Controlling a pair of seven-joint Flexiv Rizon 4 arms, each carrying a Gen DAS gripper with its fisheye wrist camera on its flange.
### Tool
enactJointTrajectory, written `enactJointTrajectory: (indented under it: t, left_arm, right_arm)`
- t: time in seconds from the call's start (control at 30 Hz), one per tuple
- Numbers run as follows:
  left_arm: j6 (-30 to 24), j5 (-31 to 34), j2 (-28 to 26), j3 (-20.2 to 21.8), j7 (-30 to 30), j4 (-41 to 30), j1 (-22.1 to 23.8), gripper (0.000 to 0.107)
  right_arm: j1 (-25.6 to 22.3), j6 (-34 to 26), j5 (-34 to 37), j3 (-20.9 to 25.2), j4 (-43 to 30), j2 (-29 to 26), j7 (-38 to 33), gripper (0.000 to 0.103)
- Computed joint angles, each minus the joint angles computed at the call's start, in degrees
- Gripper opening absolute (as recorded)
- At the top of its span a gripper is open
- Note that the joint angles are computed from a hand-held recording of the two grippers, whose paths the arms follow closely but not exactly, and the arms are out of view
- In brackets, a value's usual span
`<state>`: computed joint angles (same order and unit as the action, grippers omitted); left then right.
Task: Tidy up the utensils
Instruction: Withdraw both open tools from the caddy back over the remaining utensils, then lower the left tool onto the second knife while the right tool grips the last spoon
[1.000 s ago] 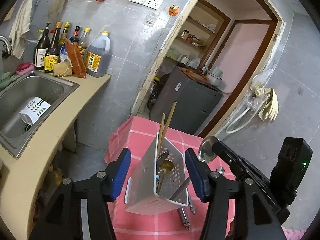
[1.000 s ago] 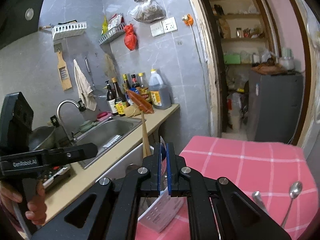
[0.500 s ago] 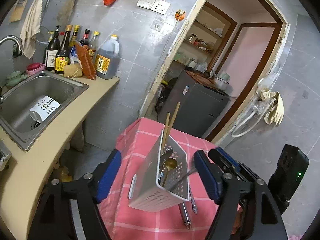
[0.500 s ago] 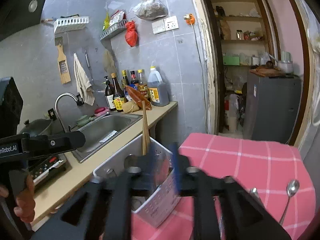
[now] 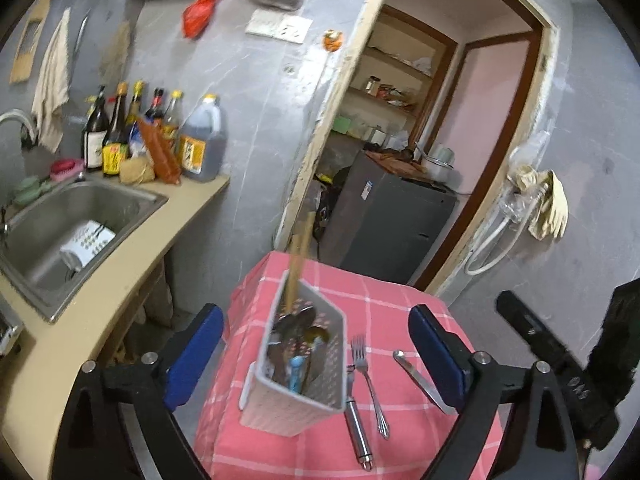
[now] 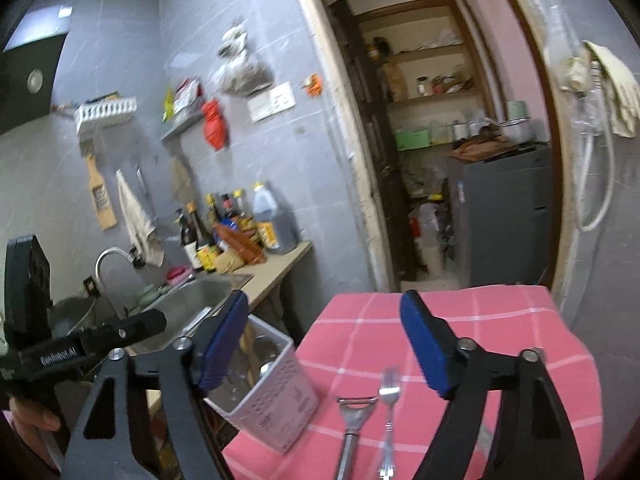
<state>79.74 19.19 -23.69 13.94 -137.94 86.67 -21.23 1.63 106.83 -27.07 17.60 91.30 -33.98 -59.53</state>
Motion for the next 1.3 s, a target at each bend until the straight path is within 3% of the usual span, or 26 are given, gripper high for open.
enactJointTrajectory:
  t: [0.2, 0.4, 0.6, 0.7, 1.0, 1.3]
  left_arm:
    - [-2.2, 5.9, -3.2, 4.1, -4.9, -6.8, -5.1, 0.103]
    - [-2.9, 9.0, -6.4, 2.8, -4.4, -12.3, -6.3, 0.103]
    - [-2.8, 7.3, -10.2, 1.5, -2.2, -16.7, -6.8, 0.103]
    - [-3.7, 5.2, -12.5, 0.3, -0.1, -19.1, -6.8, 0.103]
    - [-8.9, -4.2, -20.6, -3.6, 5.2, -25.7, -5.3, 0.103]
    - [-14.8, -9.4, -29.9, -4.0, 5.1, -35.3, -5.1, 0.103]
  right_arm:
    - [0.5, 1.3, 2.6, -5.1, 3.0, 3.3, -0.5, 0.102]
    - [1.8, -0.2, 5.8, -10.2, 5.3, 5.7, -2.1, 0.102]
    - [0.2, -1.0, 7.6, -11.1, 6.8, 6.3, -4.2, 0.102]
    - [-3.4, -2.6, 6.9, -8.2, 6.2, 5.4, -5.1, 0.102]
    - [-16.5, -10.7, 5.8, 6.6, 0.6, -2.3, -12.8, 0.102]
    - [-19.7, -17.6, 9.8, 12.8, -7.6, -11.6, -22.2, 0.102]
